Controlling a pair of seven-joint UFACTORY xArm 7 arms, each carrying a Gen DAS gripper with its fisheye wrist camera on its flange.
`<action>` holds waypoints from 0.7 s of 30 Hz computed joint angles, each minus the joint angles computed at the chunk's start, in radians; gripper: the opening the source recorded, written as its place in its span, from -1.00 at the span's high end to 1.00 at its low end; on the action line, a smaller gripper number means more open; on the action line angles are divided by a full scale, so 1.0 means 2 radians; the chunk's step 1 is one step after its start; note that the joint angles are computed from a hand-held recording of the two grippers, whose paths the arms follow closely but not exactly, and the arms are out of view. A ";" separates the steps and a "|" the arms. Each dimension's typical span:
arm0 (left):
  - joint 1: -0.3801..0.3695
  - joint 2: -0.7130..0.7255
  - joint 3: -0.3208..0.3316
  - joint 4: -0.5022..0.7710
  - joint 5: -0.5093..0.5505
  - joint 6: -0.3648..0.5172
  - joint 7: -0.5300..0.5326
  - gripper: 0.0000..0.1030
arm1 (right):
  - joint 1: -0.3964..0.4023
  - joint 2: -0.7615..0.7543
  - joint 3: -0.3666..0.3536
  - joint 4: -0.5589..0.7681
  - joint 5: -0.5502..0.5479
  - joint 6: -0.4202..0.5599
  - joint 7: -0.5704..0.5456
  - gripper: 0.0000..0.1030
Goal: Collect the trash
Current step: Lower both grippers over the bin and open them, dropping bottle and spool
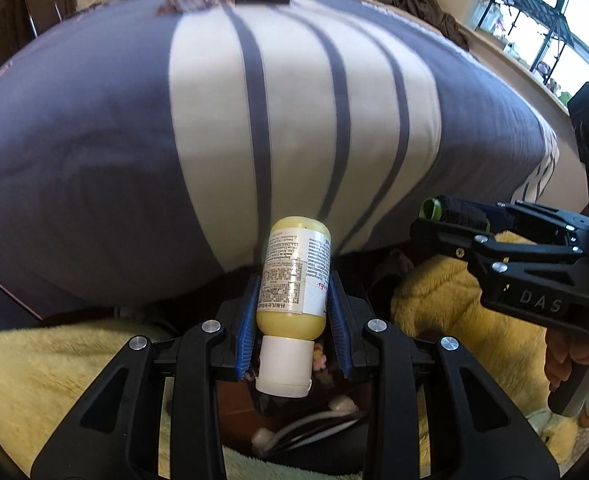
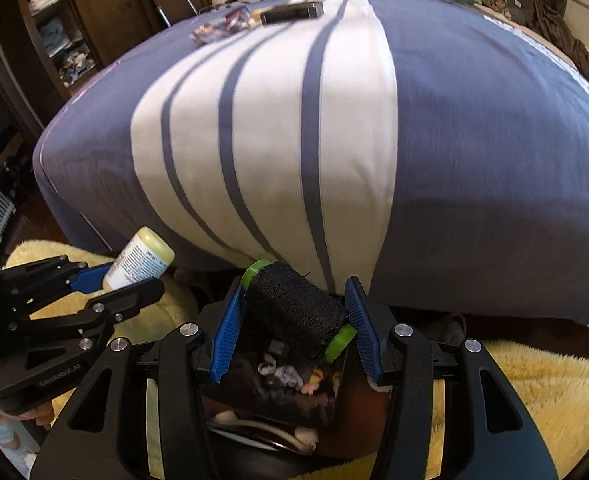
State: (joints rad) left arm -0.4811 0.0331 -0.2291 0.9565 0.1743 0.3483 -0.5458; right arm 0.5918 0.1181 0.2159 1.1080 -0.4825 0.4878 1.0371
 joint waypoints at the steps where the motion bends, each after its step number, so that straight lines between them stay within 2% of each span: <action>1: -0.001 0.004 -0.001 -0.001 -0.007 0.001 0.005 0.40 | 0.000 0.001 0.000 -0.002 0.002 -0.001 0.001 0.00; 9: -0.005 0.027 -0.004 -0.004 -0.053 0.012 0.039 0.40 | -0.002 0.012 -0.002 -0.019 0.025 -0.020 -0.003 0.00; 21: 0.003 0.053 -0.014 -0.006 -0.151 0.029 0.106 0.40 | 0.002 0.043 -0.005 -0.023 0.080 -0.043 -0.033 0.00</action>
State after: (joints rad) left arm -0.4753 0.1387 -0.2566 0.9452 -0.1283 0.4054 -0.3333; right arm 0.5963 0.2037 0.2059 1.0614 -0.3226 0.4017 0.9707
